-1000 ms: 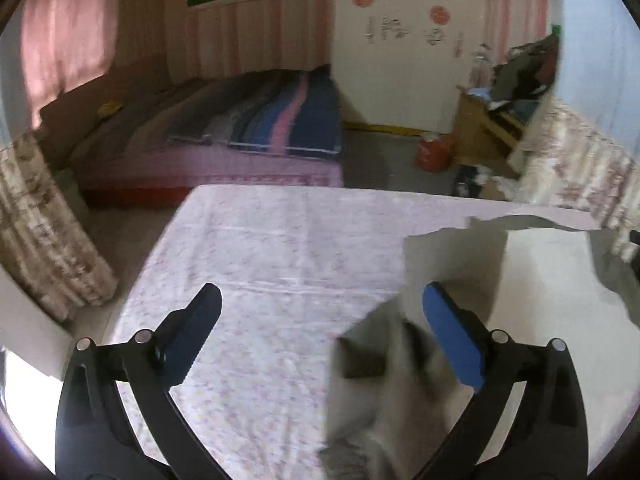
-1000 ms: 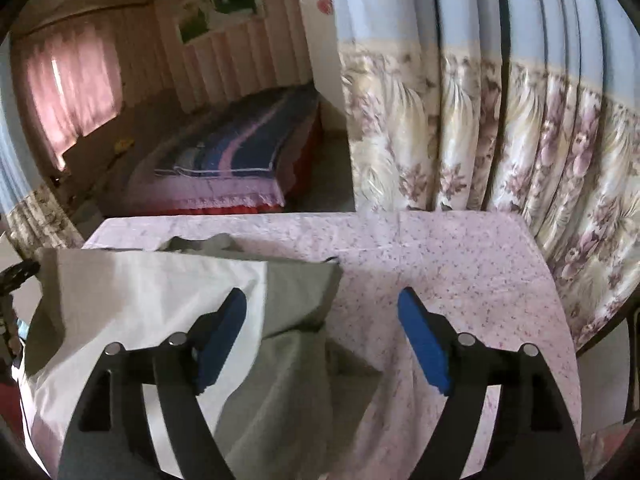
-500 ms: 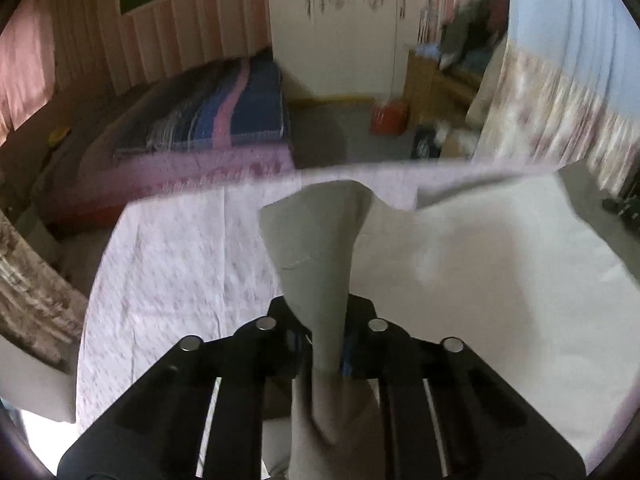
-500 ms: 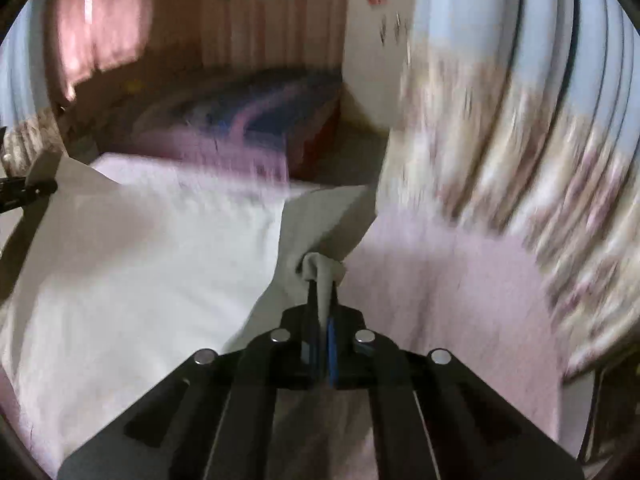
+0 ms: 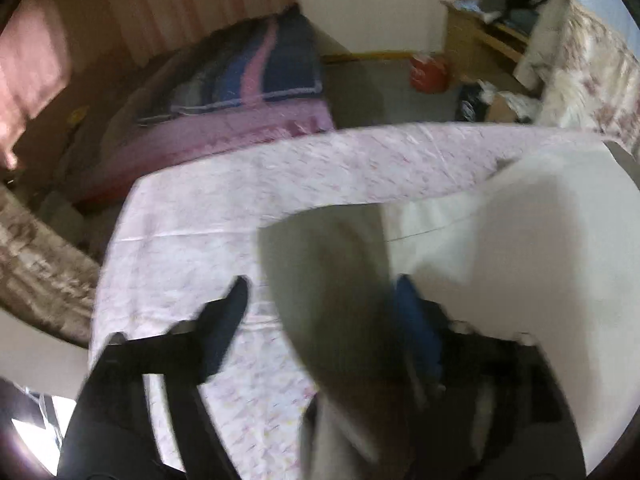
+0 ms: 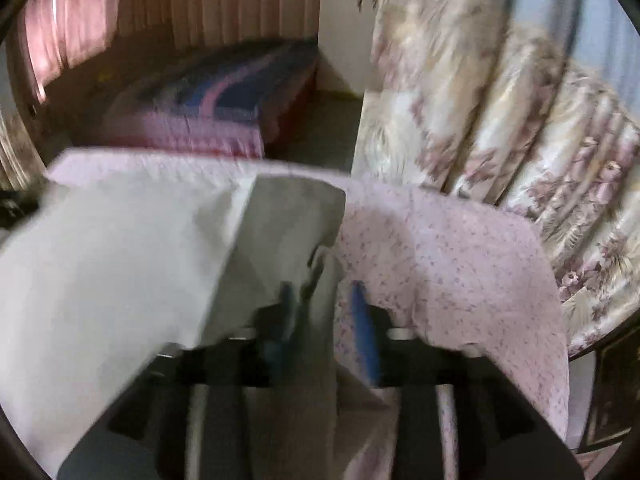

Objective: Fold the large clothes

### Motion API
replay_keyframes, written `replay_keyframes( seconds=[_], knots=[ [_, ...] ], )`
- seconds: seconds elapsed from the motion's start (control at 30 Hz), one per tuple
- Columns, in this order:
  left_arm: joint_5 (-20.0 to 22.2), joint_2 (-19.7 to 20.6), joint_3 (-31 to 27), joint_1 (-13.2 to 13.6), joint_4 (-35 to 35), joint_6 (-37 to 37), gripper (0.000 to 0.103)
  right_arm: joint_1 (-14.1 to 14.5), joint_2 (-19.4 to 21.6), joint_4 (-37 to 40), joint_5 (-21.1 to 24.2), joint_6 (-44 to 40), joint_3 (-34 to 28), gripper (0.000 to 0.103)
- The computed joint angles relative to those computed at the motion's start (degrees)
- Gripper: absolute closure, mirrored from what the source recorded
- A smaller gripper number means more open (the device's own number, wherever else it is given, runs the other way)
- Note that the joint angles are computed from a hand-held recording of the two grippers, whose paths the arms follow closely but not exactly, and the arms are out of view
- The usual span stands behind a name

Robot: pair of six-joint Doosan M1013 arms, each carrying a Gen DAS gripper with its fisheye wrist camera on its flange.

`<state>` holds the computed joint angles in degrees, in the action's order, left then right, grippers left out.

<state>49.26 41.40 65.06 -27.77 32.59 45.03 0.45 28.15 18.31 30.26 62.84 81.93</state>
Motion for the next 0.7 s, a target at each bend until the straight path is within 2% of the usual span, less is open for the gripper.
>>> replay_keyframes(
  seconds=[0.03, 0.07, 0.13, 0.23, 0.3, 0.4, 0.47, 0.53, 0.57, 0.6, 0.67, 0.7],
  knots=[
    [-1.5, -1.5, 1.9, -0.3, 2.1, -2.1, 0.007, -0.5, -1.9, 3.2, -2.5, -2.6, 2.1, 0.024],
    [-2.5, -3.0, 3.7, -0.7, 5.2, -5.1, 0.003, -1.0, -4.1, 7.3, -5.1, -6.3, 4.6, 0.02],
    [-4.0, -6.5, 8.3, -1.6, 10.3, -11.0, 0.003, -1.7, -7.6, 15.0, -7.3, -14.3, 8.5, 0.019],
    [-6.1, -11.0, 14.7, -3.4, 13.4, -18.1, 0.003, -2.1, -13.6, 26.7, -11.6, -25.7, 16.1, 0.007],
    [-6.1, -13.2, 18.5, -5.1, 15.7, -23.0, 0.003, -2.4, -16.8, 35.6, -14.4, -34.2, 20.9, 0.005],
    [-7.2, -16.1, 24.2, -8.4, 20.2, -31.0, 0.003, -2.7, -19.9, 47.9, -15.6, -45.2, 26.6, 0.004],
    [-6.3, -16.8, 26.9, -10.5, 22.8, -35.8, 0.003, -2.4, -20.5, 44.9, -18.0, -40.8, 28.6, 0.003],
    [-5.1, -16.6, 28.2, -11.6, 24.1, -39.4, 0.003, -1.1, -20.3, 35.4, -22.7, -29.8, 30.0, 0.003],
    [-6.2, -16.6, 29.0, -11.7, 24.6, -40.8, 0.003, -1.2, -19.6, 34.1, -22.2, -27.5, 29.9, 0.004],
    [-8.0, -16.6, 29.5, -11.6, 24.4, -41.2, 0.003, -1.8, -18.9, 35.8, -18.7, -28.0, 29.3, 0.004],
    [-13.9, -16.5, 30.4, -10.5, 23.0, -42.1, 0.006, -2.4, -17.2, 37.6, -14.2, -29.5, 28.0, 0.005],
    [-16.9, -16.7, 31.2, -9.9, 23.4, -42.9, 0.01, -2.0, -16.7, 36.4, -13.8, -28.9, 27.7, 0.009]
  ],
)
